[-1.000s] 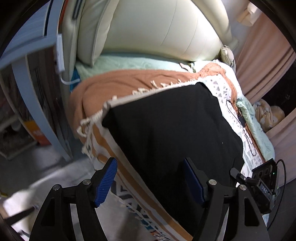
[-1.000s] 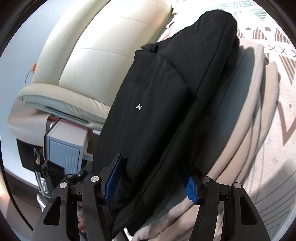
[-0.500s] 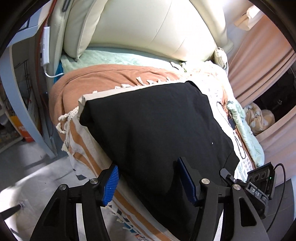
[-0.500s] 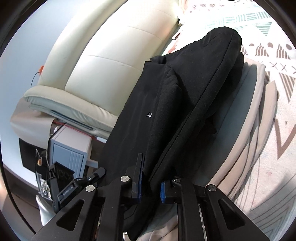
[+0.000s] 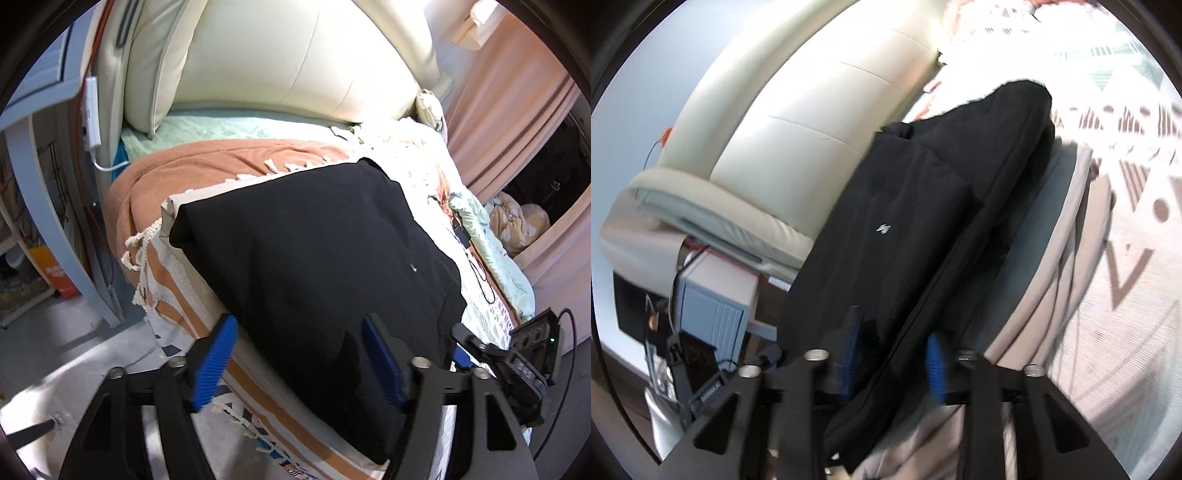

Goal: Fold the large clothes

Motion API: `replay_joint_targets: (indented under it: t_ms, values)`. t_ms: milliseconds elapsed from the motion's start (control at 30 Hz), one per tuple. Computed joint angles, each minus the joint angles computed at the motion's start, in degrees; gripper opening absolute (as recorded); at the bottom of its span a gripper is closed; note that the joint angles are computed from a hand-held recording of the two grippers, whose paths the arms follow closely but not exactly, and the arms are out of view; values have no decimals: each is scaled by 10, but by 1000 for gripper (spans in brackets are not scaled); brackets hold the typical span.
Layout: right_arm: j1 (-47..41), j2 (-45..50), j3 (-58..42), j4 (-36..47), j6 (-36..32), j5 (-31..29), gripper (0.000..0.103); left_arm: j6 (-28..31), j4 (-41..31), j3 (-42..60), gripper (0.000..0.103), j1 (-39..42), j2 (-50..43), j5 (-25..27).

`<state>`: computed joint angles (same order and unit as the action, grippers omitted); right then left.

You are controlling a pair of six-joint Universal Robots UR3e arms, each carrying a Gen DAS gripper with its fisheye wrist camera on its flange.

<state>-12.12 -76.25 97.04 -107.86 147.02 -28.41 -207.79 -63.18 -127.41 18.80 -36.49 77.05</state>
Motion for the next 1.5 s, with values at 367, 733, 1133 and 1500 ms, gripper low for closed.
replay_joint_targets:
  t_ms: [367,733,1133,1500]
  values:
    - [-113,-156,27,187,-180,-39,84,-140,65,66,96,-239,-95,188]
    - [-337,-207,-61,476,-411,-104,103,-295,74,228,101,-536,-299,407]
    - [-558,-160,-203,715,-645,-180,103,-384,-17,455,101,-725,-502,536]
    - [-718,-106,-315,825,-781,-231,103,-464,-155,668,101,-845,-654,611]
